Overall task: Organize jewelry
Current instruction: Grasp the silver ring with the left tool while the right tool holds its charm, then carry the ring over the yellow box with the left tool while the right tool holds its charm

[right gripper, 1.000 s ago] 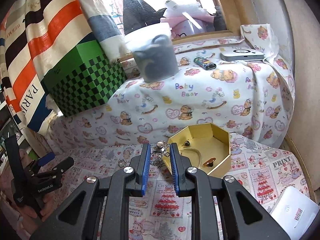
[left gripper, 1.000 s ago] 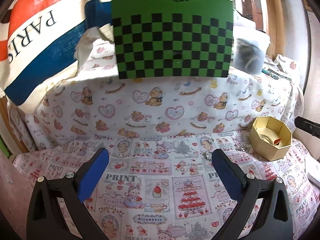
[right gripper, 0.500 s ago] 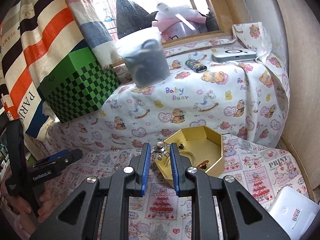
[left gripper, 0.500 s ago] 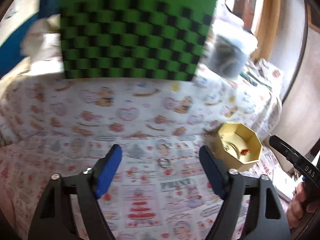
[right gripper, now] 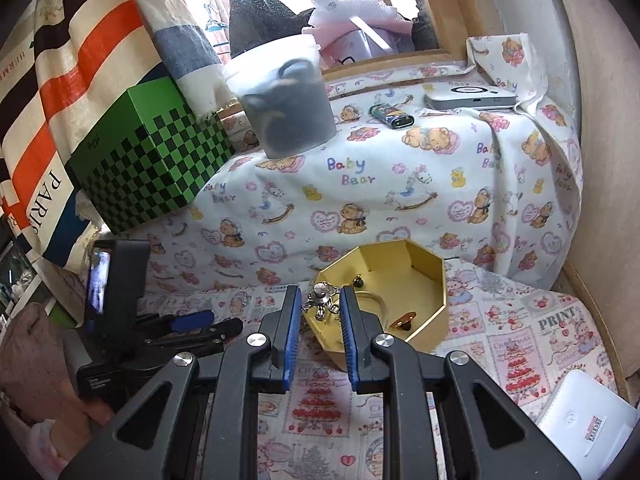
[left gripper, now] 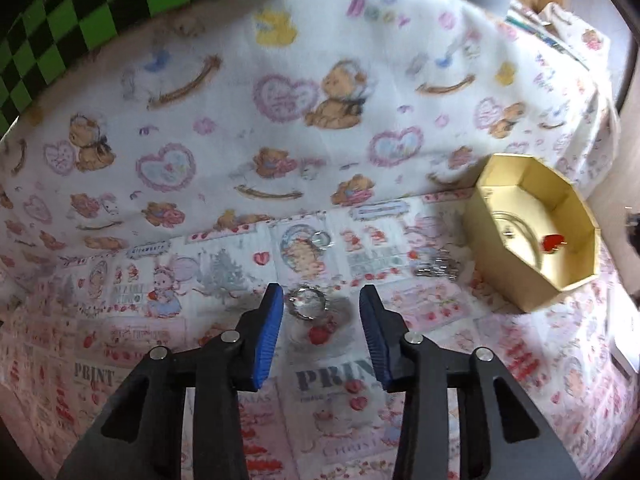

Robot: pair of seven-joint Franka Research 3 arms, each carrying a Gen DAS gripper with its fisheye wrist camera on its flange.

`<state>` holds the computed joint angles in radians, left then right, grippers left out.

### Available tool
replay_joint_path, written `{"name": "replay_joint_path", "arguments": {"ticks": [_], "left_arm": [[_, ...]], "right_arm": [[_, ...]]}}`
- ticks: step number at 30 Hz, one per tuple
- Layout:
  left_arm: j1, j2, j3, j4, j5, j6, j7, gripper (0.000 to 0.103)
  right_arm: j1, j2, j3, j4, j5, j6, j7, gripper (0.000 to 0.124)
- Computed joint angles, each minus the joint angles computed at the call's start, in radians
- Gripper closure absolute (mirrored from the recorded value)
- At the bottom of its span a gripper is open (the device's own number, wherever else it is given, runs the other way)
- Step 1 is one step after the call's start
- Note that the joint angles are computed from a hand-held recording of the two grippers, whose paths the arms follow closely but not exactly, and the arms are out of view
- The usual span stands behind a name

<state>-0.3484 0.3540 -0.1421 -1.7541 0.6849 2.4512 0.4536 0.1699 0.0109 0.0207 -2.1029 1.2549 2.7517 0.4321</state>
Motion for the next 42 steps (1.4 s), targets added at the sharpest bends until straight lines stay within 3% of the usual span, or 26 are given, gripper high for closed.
{"name": "replay_joint_path", "arguments": {"ticks": [3,8,18,23,30,34,38,42], "left_arm": [[-0.014,0.031,0.006,0.042,0.012,-0.060,-0.002,0.066],[-0.009,0.032,0.008,0.031,0.011,-0.015,-0.032,0.081],[-0.010,-0.099,-0.010,-0.128,0.047,0.035,-0.100,0.082],[-0.008,-0.216,-0.032,-0.245,0.152,0.083,-0.204,0.082],[0.024,-0.321,-0.081,-0.315,0.183,0.148,-0.240,0.082],[0.038,-0.272,-0.088,-0.250,0.183,0.215,-0.206,0.082],[0.033,-0.176,-0.085,-0.141,0.085,0.287,-0.105,0.082],[0.025,-0.081,-0.083,-0.053,-0.063,0.307,-0.007,0.082]], "right_arm": [[-0.002,-0.003,-0.002,0.000,0.003,-0.011,-0.001,0.103],[0.004,0.000,0.003,-0.003,-0.008,0.017,-0.003,0.103],[0.000,0.013,0.007,0.005,-0.024,0.042,0.013,0.103],[-0.003,0.014,0.006,0.008,-0.023,0.042,0.020,0.103],[-0.026,0.009,-0.012,0.023,0.026,-0.030,0.018,0.103],[-0.041,0.029,-0.019,0.044,0.013,-0.053,0.063,0.103],[-0.072,0.065,-0.026,0.080,-0.006,-0.148,0.120,0.103],[-0.083,0.096,-0.018,0.098,-0.043,-0.113,0.186,0.103]]}}
